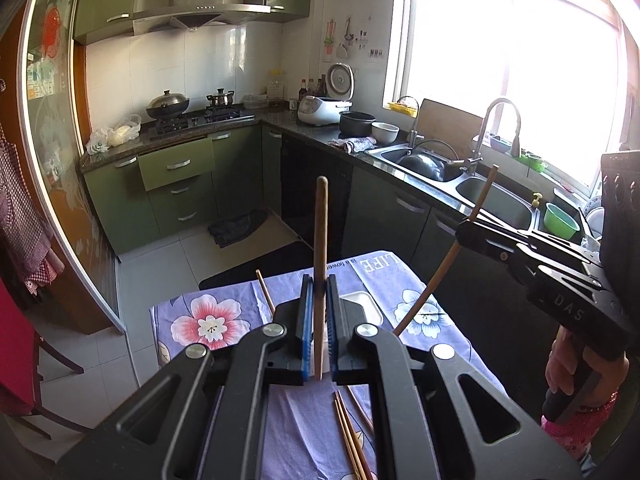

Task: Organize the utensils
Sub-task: 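Lift both chopsticks, carry them over the white holder and drop them in, then lower both open grippers back toward the loose chopsticks on the tablecloth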

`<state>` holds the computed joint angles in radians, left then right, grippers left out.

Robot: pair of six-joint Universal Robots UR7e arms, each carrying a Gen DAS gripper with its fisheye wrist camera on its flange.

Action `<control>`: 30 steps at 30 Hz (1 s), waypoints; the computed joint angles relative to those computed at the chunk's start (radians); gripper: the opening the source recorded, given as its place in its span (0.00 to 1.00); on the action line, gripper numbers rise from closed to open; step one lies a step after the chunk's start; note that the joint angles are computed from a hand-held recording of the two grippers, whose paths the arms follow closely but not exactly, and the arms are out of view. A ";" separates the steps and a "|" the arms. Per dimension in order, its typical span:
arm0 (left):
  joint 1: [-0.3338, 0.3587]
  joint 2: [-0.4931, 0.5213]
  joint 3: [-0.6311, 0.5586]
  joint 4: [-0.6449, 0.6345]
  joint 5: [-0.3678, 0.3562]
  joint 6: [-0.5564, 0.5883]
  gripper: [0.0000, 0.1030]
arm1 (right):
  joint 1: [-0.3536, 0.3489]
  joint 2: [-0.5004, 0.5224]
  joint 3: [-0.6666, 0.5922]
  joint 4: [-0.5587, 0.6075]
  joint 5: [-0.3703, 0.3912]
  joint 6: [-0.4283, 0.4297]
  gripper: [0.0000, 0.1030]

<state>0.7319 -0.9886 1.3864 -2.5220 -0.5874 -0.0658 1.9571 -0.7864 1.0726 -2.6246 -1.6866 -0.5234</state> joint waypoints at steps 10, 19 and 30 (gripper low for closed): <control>0.043 0.116 -0.173 0.009 0.028 0.059 0.06 | -0.006 0.220 -0.356 0.126 -0.085 0.034 0.06; 0.111 0.170 -0.214 0.096 0.019 -0.015 0.06 | -0.053 0.261 -0.312 0.112 -0.110 0.015 0.06; 0.138 0.160 -0.182 0.171 -0.014 -0.077 0.09 | -0.070 0.240 -0.213 0.065 -0.117 -0.003 0.08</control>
